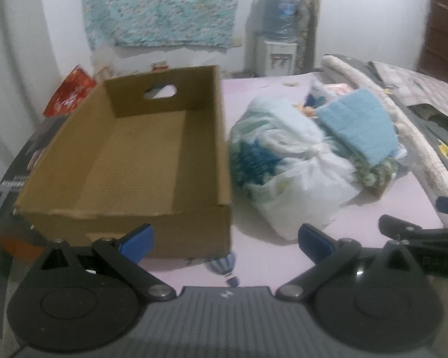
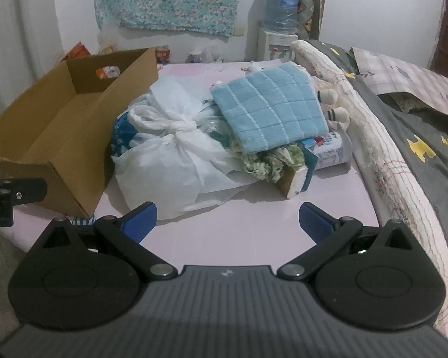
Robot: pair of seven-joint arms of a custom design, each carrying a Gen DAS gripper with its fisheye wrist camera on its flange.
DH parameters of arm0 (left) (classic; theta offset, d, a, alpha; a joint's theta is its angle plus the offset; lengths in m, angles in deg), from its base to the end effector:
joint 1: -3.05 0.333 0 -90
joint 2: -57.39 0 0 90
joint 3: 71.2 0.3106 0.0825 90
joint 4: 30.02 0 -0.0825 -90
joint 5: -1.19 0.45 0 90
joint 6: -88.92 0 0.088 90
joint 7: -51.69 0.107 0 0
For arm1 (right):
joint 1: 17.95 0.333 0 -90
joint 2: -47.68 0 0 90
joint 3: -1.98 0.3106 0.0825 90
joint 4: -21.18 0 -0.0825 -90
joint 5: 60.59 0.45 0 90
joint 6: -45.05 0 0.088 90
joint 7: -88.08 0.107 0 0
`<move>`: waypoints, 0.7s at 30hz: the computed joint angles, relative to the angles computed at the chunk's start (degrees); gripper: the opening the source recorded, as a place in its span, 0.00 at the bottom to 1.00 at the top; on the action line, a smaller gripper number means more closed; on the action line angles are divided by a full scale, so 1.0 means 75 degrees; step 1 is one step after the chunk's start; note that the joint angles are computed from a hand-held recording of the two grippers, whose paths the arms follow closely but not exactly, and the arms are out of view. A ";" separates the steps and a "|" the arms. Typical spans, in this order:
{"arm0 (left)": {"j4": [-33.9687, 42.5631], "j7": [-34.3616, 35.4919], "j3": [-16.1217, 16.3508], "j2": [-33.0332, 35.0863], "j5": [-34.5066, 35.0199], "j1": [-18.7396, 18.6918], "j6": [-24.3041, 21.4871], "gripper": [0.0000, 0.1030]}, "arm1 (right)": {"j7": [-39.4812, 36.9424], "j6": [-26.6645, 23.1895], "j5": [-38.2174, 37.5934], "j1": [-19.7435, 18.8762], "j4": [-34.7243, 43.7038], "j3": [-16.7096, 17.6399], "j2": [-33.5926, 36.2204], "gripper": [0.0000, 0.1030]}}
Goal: Organize soft objects
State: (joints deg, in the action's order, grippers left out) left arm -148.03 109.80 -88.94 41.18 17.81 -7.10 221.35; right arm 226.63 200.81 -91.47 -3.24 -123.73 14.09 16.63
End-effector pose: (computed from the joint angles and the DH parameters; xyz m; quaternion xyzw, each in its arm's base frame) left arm 0.5115 -0.2814 0.5887 -0.6458 0.7006 -0.1981 0.2298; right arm 0.4297 0.2425 0.5016 -0.6615 0.6308 -0.2809 0.2926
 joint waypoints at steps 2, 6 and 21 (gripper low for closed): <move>0.0224 0.0331 0.0004 0.0199 -0.0097 -0.0096 -0.0001 1.00 | 0.0273 0.0343 -0.0148 -0.0224 -0.0266 0.0023 -0.0186 0.99; 0.0370 0.0695 -0.0069 0.0590 0.0151 -0.0145 0.1053 1.00 | 0.0957 0.0776 -0.0538 -0.0877 -0.0788 0.0202 -0.0589 0.99; 0.3888 0.2316 0.0434 0.4077 -0.1861 -0.1099 0.2746 0.93 | 0.1725 0.5613 -0.0413 -0.4673 -0.0304 0.1287 0.1225 0.75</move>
